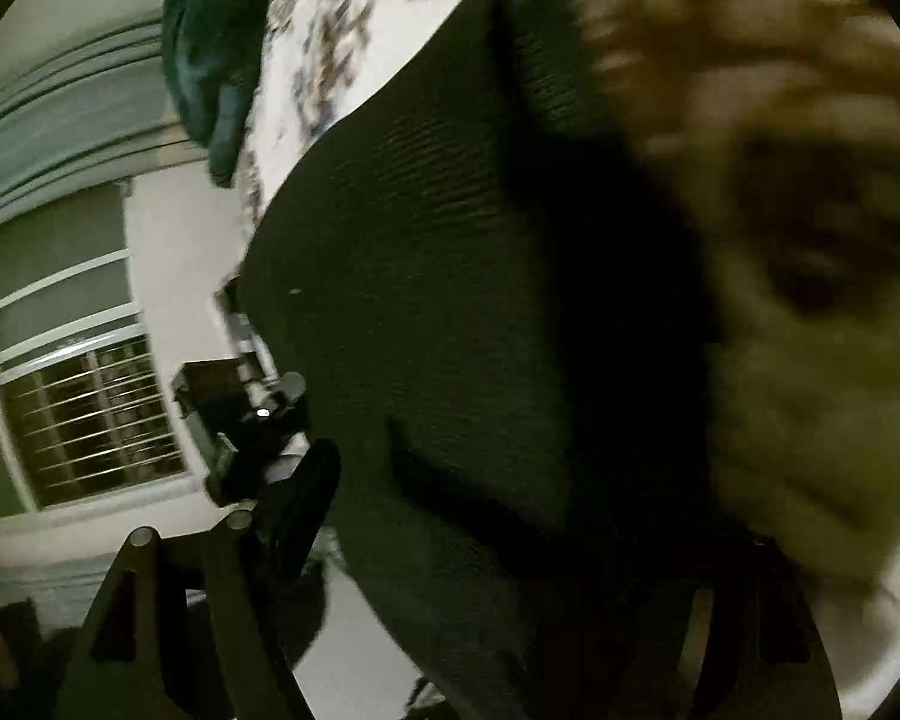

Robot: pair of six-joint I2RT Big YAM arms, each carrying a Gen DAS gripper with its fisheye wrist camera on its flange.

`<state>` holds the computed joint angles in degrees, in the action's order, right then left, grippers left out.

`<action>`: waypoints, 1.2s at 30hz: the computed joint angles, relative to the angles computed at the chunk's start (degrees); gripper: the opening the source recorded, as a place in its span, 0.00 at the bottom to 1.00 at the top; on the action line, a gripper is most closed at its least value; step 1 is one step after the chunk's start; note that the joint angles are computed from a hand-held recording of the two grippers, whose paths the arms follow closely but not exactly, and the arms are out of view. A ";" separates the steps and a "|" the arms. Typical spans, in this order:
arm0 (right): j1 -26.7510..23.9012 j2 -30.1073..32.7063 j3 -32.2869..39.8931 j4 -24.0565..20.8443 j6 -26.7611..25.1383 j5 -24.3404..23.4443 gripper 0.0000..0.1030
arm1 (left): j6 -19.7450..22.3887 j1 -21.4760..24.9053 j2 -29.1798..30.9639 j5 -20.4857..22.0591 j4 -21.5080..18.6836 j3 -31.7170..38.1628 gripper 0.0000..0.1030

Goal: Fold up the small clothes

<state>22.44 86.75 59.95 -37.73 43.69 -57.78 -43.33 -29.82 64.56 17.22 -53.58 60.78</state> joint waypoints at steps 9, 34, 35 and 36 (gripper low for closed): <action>4.74 0.43 1.22 2.80 2.36 4.69 0.21 | -3.48 -0.23 0.33 0.28 1.41 2.86 0.23; -9.48 17.54 39.49 -16.83 -3.80 13.60 0.18 | 16.21 7.35 43.89 0.96 -15.23 60.69 0.21; -9.94 19.19 41.33 -17.97 -4.16 13.74 0.18 | 16.98 7.47 46.63 0.43 -17.31 64.03 0.21; -10.43 21.37 43.59 -19.46 -4.61 13.82 0.18 | 17.71 7.47 49.47 -0.14 -19.67 67.66 0.22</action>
